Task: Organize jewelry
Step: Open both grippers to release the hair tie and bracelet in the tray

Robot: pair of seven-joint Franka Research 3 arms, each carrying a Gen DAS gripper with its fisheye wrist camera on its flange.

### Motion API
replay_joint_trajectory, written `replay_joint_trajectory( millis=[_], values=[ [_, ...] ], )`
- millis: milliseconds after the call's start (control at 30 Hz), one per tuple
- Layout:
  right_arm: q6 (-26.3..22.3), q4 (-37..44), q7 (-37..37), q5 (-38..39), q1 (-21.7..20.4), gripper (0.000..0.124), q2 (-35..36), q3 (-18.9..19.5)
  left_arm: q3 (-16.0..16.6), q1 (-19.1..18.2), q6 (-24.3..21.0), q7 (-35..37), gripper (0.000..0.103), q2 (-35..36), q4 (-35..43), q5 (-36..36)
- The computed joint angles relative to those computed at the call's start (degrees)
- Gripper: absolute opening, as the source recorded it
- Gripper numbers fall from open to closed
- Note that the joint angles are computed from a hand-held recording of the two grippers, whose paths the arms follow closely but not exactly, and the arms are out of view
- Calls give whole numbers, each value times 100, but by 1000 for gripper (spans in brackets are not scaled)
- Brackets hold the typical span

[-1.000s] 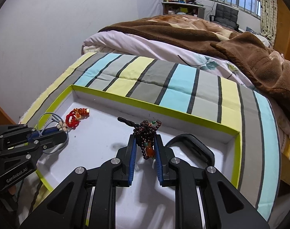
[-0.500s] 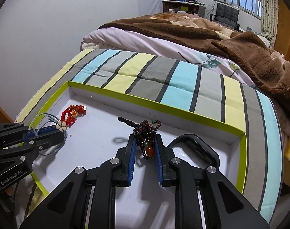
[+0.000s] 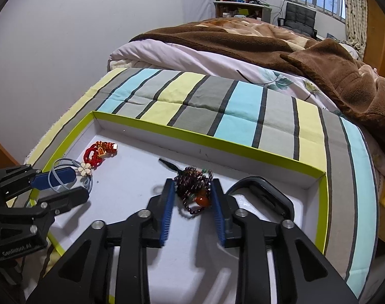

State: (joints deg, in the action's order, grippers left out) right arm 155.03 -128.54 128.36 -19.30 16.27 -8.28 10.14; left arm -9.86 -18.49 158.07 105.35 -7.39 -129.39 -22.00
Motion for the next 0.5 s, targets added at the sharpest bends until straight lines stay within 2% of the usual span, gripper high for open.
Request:
replay_joint_trajectory(
  millis=[100,167,500],
  values=[
    [-18,0,122,-108,-19,43,-33,33,-36,42,23,-181,45,-88,-75,209],
    [-9,-13,121,-90,-10,43,-56,33,-14,18,35,-202,51,-144,-112,256],
    [118,-170,334,-153,-47,43,-292,163,128,-135,95,-246,52,-449,-345,181]
  ],
)
